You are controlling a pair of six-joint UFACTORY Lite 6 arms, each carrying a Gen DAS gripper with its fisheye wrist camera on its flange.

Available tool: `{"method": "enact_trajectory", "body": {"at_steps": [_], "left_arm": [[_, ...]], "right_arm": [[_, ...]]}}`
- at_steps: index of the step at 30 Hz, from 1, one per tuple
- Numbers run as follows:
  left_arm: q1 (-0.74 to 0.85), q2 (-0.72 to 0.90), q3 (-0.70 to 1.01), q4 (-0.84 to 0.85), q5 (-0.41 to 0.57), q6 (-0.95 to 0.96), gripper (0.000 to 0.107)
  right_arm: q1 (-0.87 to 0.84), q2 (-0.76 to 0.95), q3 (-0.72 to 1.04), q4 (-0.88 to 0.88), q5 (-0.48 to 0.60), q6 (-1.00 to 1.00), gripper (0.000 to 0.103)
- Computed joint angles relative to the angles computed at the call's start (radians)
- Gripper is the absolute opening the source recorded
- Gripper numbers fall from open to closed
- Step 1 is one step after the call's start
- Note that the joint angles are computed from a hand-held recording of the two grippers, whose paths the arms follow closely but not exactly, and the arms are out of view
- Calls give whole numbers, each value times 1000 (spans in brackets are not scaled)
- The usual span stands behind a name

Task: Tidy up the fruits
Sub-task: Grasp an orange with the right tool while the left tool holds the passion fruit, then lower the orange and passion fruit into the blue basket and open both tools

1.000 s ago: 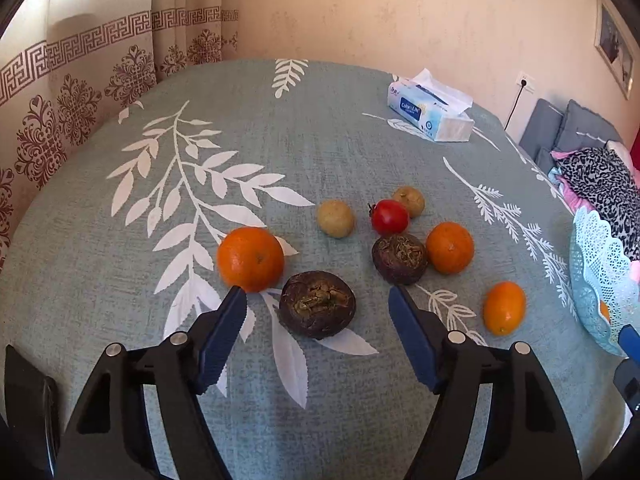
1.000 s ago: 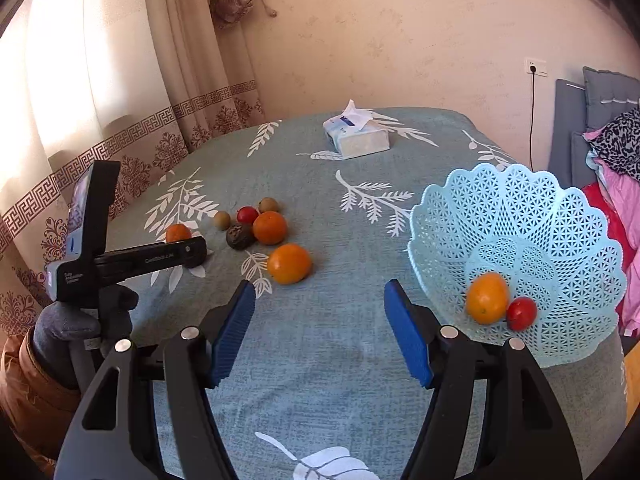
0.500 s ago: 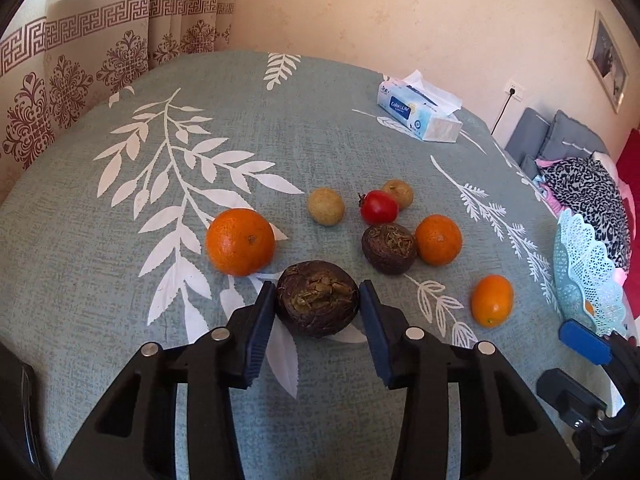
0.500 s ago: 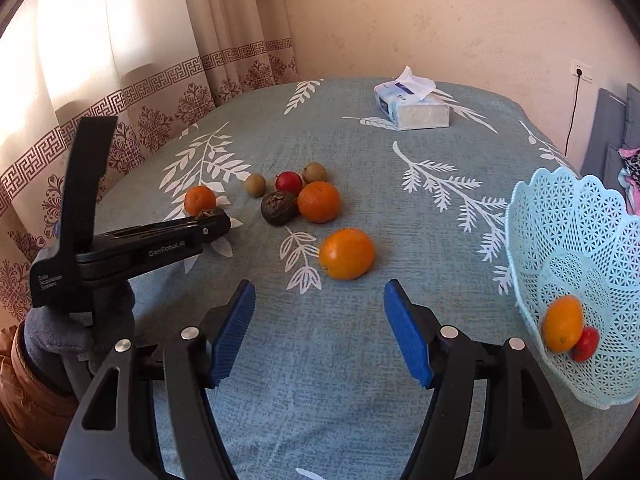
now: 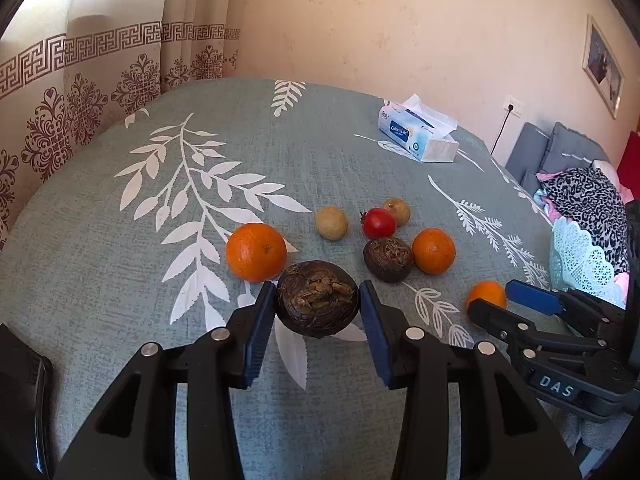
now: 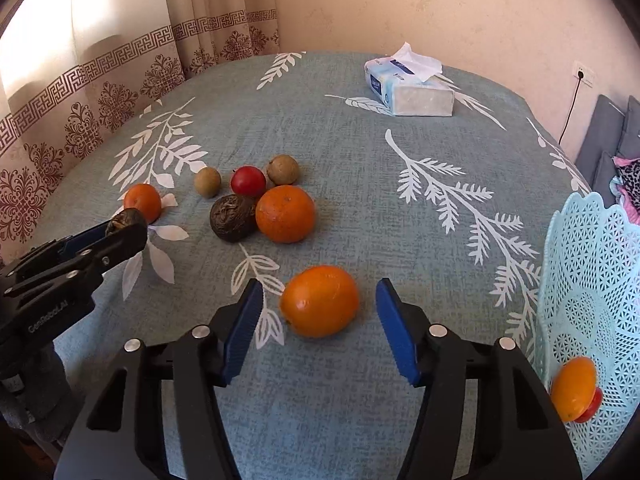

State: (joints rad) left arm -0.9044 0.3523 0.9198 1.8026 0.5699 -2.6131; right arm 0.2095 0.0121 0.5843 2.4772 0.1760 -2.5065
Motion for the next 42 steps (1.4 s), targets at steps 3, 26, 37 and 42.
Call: {"method": "enact_trajectory", "body": {"at_steps": [3, 26, 37, 42], "left_arm": [[4, 2, -1, 7, -5, -9, 43], [1, 27, 25, -25, -8, 31, 43], [-67, 39, 91, -171, 41, 199, 43], [-99, 70, 166, -230, 41, 283, 43]], "right_arm": [[-2, 72, 42, 26, 5, -23, 52], [-307, -471, -207, -867, 172, 815, 43], [-935, -419, -185, -1042, 419, 730, 43], [-1114, -322, -146, -1011, 469, 604, 43]]}}
